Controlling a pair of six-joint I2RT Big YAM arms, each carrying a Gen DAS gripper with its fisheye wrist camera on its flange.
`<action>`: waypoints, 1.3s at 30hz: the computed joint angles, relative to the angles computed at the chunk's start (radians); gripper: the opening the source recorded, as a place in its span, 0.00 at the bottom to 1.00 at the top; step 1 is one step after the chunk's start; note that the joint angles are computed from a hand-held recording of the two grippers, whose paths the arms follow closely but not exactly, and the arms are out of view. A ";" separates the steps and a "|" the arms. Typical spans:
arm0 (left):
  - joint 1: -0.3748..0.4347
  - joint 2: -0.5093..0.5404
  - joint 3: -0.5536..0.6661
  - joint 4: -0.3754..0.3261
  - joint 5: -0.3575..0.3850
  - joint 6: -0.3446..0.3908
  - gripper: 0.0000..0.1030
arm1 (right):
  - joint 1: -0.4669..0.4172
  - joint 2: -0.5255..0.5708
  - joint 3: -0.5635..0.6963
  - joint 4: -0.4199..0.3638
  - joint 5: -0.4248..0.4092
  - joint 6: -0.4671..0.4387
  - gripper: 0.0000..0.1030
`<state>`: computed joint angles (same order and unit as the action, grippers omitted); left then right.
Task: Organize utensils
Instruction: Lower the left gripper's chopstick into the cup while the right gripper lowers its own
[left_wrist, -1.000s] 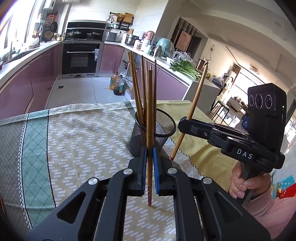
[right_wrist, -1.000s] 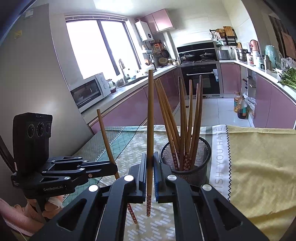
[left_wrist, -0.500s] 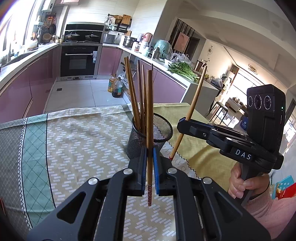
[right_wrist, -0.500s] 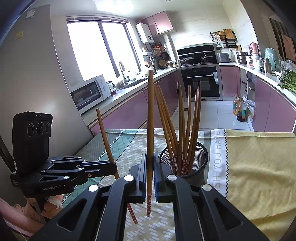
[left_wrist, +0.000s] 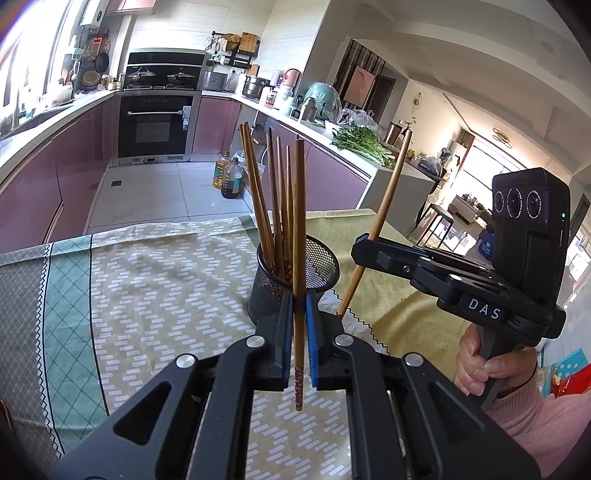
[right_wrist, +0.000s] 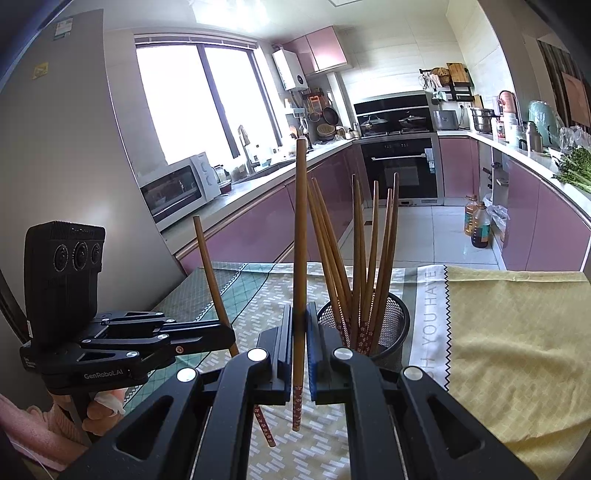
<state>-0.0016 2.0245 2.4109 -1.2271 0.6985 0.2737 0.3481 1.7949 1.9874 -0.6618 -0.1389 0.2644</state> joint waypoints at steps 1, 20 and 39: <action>0.000 0.000 0.000 0.001 0.000 0.000 0.07 | 0.000 0.004 0.006 -0.002 0.001 0.000 0.06; -0.013 0.017 0.041 -0.007 -0.007 -0.004 0.07 | -0.003 0.005 0.020 0.003 -0.002 -0.012 0.06; -0.020 0.054 0.118 -0.024 -0.001 -0.006 0.07 | -0.004 0.005 0.033 0.002 0.006 -0.025 0.06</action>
<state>-0.0217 2.0782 2.5289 -1.2509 0.6973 0.2674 0.3440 1.7997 2.0202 -0.6601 -0.1331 0.2395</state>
